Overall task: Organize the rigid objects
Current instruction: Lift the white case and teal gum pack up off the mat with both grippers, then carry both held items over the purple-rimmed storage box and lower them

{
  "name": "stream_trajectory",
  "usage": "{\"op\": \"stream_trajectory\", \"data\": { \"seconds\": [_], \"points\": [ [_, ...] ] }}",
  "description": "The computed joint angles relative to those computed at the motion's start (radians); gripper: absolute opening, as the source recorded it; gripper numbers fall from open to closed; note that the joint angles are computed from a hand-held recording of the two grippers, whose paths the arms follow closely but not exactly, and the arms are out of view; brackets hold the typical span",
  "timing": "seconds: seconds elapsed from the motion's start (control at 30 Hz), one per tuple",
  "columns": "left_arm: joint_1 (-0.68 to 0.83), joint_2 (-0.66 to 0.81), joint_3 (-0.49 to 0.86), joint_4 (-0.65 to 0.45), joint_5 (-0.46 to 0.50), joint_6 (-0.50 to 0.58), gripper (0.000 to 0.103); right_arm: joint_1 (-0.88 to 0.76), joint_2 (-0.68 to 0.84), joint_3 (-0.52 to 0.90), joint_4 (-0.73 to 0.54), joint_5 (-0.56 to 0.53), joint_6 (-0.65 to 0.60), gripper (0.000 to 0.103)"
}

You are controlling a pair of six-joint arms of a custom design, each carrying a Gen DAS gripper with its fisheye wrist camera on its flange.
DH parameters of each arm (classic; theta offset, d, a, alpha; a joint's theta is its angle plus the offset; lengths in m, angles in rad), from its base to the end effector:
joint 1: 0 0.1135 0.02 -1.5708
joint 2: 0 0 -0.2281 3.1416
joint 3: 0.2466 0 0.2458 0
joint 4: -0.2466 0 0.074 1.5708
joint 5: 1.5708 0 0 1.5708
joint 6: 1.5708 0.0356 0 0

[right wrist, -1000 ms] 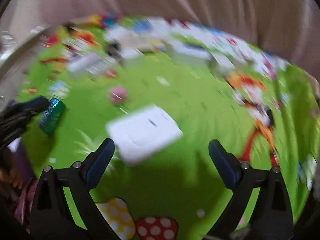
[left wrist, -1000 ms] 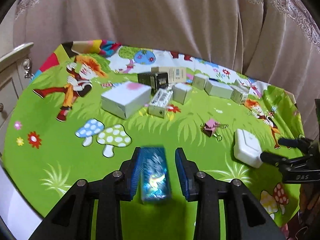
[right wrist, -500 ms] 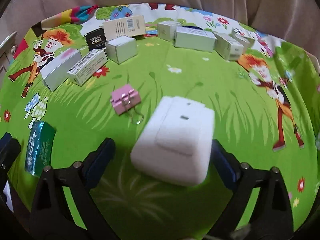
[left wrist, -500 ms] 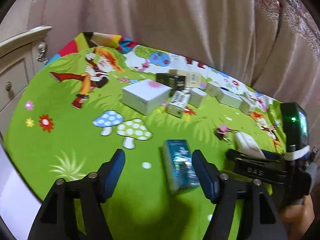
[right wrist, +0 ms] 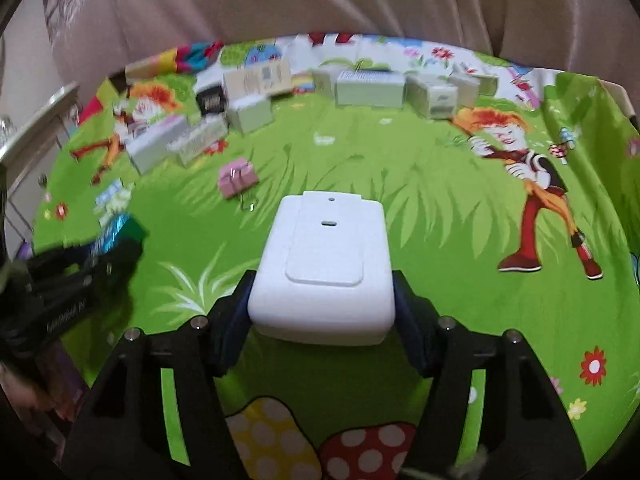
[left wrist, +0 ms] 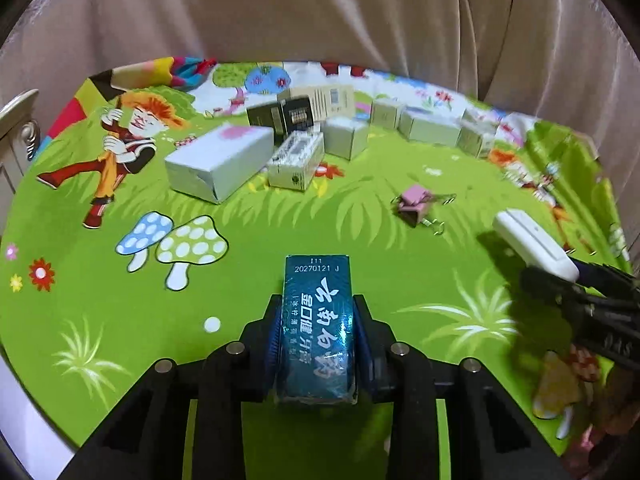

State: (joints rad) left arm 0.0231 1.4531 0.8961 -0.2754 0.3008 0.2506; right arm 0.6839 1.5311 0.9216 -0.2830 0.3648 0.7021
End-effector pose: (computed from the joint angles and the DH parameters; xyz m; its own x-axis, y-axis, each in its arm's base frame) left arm 0.3001 -0.0036 0.1851 -0.6723 0.2214 -0.7064 0.3551 0.9337 -0.0454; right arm 0.2468 0.1848 0.1706 -0.7299 0.1834 -0.6585 0.0716 0.9786 0.1931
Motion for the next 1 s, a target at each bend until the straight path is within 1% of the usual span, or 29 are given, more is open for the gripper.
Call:
{"op": "stream_trajectory", "data": {
  "seconds": [0.1, 0.2, 0.23, 0.27, 0.3, 0.33, 0.4, 0.43, 0.5, 0.6, 0.63, 0.7, 0.73, 0.77, 0.87, 0.93, 1.0],
  "points": [
    [-0.013, -0.023, -0.024, 0.111, 0.021, -0.027, 0.034, 0.02, -0.063, -0.01, 0.008, 0.08, -0.021, 0.068],
    [-0.033, -0.087, -0.024, 0.193, 0.052, -0.073, 0.034, 0.074, -0.143, 0.023, -0.018, 0.224, -0.064, 0.068],
    [-0.039, -0.116, -0.021, 0.209, 0.06, -0.086, 0.034, 0.105, -0.175, 0.049, -0.028, 0.307, -0.102, 0.068],
    [-0.044, -0.146, -0.021, 0.221, 0.067, -0.098, 0.034, 0.12, -0.194, 0.062, -0.029, 0.351, -0.13, 0.068],
    [-0.053, -0.178, -0.02, 0.229, 0.069, -0.112, 0.034, 0.15, -0.221, 0.093, -0.029, 0.427, -0.183, 0.068],
    [-0.06, -0.214, -0.022, 0.258, 0.076, -0.131, 0.034, 0.169, -0.234, 0.113, -0.022, 0.474, -0.221, 0.068],
    [-0.061, -0.289, -0.028, 0.266, 0.077, -0.144, 0.034, 0.209, -0.251, 0.165, 0.01, 0.571, -0.321, 0.068],
    [-0.06, -0.334, -0.045, 0.304, 0.079, -0.161, 0.034, 0.232, -0.258, 0.191, 0.041, 0.627, -0.392, 0.068],
    [-0.043, -0.423, -0.072, 0.324, 0.097, -0.185, 0.034, 0.268, -0.273, 0.212, 0.128, 0.703, -0.519, 0.068],
    [-0.026, -0.473, -0.118, 0.453, 0.104, -0.225, 0.034, 0.323, -0.29, 0.204, 0.359, 0.802, -0.765, 0.068],
    [-0.027, -0.479, -0.127, 0.481, 0.097, -0.229, 0.034, 0.343, -0.285, 0.203, 0.466, 0.83, -0.874, 0.068],
    [-0.023, -0.472, -0.141, 0.527, 0.099, -0.235, 0.034, 0.377, -0.284, 0.205, 0.56, 0.86, -0.98, 0.068],
    [-0.018, -0.471, -0.148, 0.54, 0.102, -0.239, 0.034, 0.386, -0.274, 0.219, 0.579, 0.86, -1.006, 0.068],
    [-0.014, -0.458, -0.156, 0.558, 0.105, -0.241, 0.034, 0.402, -0.271, 0.234, 0.574, 0.869, -1.017, 0.068],
    [0.019, -0.429, -0.172, 0.575, 0.137, -0.248, 0.034, 0.418, -0.241, 0.293, 0.453, 0.86, -0.947, 0.068],
    [0.043, -0.384, -0.169, 0.585, 0.155, -0.249, 0.034, 0.418, -0.202, 0.362, 0.292, 0.818, -0.83, 0.068],
    [0.093, -0.347, -0.18, 0.598, 0.192, -0.257, 0.034, 0.417, -0.162, 0.409, 0.192, 0.767, -0.747, 0.068]
  ]
}}
